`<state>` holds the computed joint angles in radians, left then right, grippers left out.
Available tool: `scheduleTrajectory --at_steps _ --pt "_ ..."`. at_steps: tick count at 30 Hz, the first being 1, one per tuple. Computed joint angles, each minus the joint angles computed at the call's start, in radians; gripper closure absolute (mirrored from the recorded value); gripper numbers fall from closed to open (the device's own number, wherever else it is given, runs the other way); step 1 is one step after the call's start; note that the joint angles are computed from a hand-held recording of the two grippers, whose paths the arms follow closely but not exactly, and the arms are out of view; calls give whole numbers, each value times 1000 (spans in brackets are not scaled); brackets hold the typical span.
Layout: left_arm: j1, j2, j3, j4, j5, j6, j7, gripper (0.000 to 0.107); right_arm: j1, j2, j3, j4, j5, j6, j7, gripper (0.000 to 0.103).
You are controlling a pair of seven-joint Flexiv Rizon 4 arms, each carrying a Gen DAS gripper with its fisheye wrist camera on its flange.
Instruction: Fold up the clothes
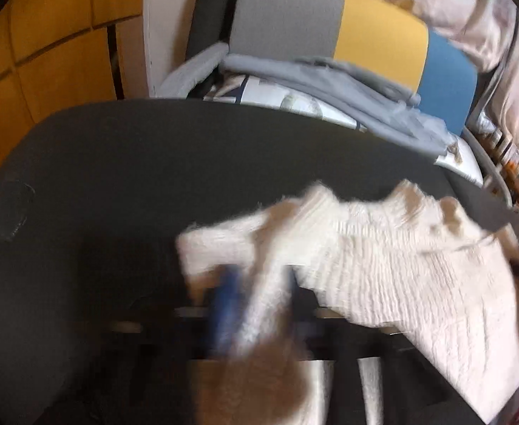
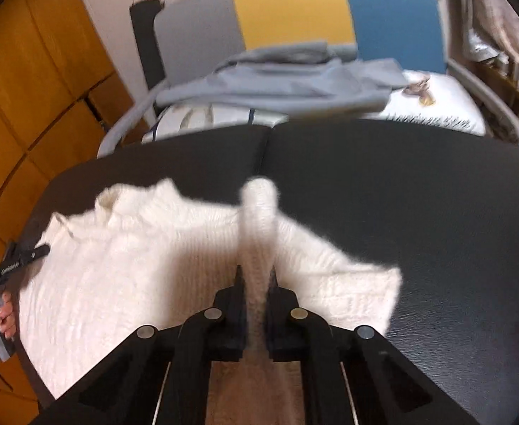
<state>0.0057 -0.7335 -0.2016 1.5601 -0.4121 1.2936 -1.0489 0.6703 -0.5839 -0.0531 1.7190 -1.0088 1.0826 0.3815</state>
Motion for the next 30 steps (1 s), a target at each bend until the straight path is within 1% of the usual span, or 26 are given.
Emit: scheduleTrajectory --at_steps 1,2,4,5,7,8,10,11,12,13,14,15,16,17,18,19,20,21,22,23,24,25,26,27,29,30 --pt "41 11 -63 35 -58 49 62 90 13 13 -17 12 -19 -11 49 97" --pt "67 15 -94 50 -54 81 58 91 20 22 -31 26 -43 -16 109 97" --pt "87 16 -123 64 -82 132 57 97 20 30 -40 45 -85 -27 208 97" --pt "80 12 -116 63 -104 152 57 101 10 21 -30 45 -87 -25 225 97" --pt "27 -7 -29 31 -59 162 -18 103 -2 0 -15 40 -77 -32 240 97" --pt "2 -18 10 16 -41 162 -49 103 7 -5 -26 42 -106 -38 268 96" --pt "-17 -38 42 -2 -5 151 -74 103 15 -10 -24 35 -130 -78 271 94" --pt "-23 -43 50 5 13 170 -81 103 10 -12 -12 29 -123 -89 255 91" --pt "-22 -39 50 18 27 184 -87 103 3 -15 0 21 -110 -96 228 87" --pt "-22 -36 51 32 40 199 -93 103 -6 -16 13 14 -93 -96 189 82" --pt "-20 -32 50 45 51 214 -100 103 -4 -12 27 4 -62 -132 141 81" --pt "-13 -24 38 60 57 229 -106 103 12 -3 39 -9 -24 -210 97 80" --pt "-1 -14 20 78 61 250 -109 103 36 6 40 -23 -6 -293 78 80" --pt "23 3 -13 110 67 288 -107 102 64 18 30 -27 -24 -362 96 80" --pt "34 22 -28 140 76 325 -111 102 82 31 22 -21 -69 -389 128 80" --pt "57 40 -60 174 90 368 -114 101 92 42 18 -16 -125 -397 161 80" --pt "101 56 -124 214 110 423 -110 101 94 45 21 -19 -170 -397 178 80" --pt "144 63 -181 240 139 452 -111 98 84 35 29 -35 -199 -373 166 80" --pt "188 65 -243 264 176 475 -106 95 65 11 40 -65 -215 -321 120 80" --pt "204 63 -276 268 210 471 -99 85 46 -21 51 -103 -207 -269 50 80" --pt "196 60 -278 260 234 451 -92 77 40 -53 57 -143 -183 -245 -30 80" --pt "182 55 -275 247 252 430 -83 76 43 -88 61 -189 -151 -241 -126 80" --pt "153 42 -254 223 259 408 -73 76 49 -123 62 -236 -120 -249 -227 80" --pt "108 31 -214 193 256 379 -67 76 54 -156 64 -278 -89 -259 -320 80" --pt "-17 7 -72 109 225 289 -89 76 63 -210 68 -348 -24 -288 -475 80" --pt "-56 -4 -23 78 213 256 -101 76 70 -229 66 -373 11 -318 -520 80"
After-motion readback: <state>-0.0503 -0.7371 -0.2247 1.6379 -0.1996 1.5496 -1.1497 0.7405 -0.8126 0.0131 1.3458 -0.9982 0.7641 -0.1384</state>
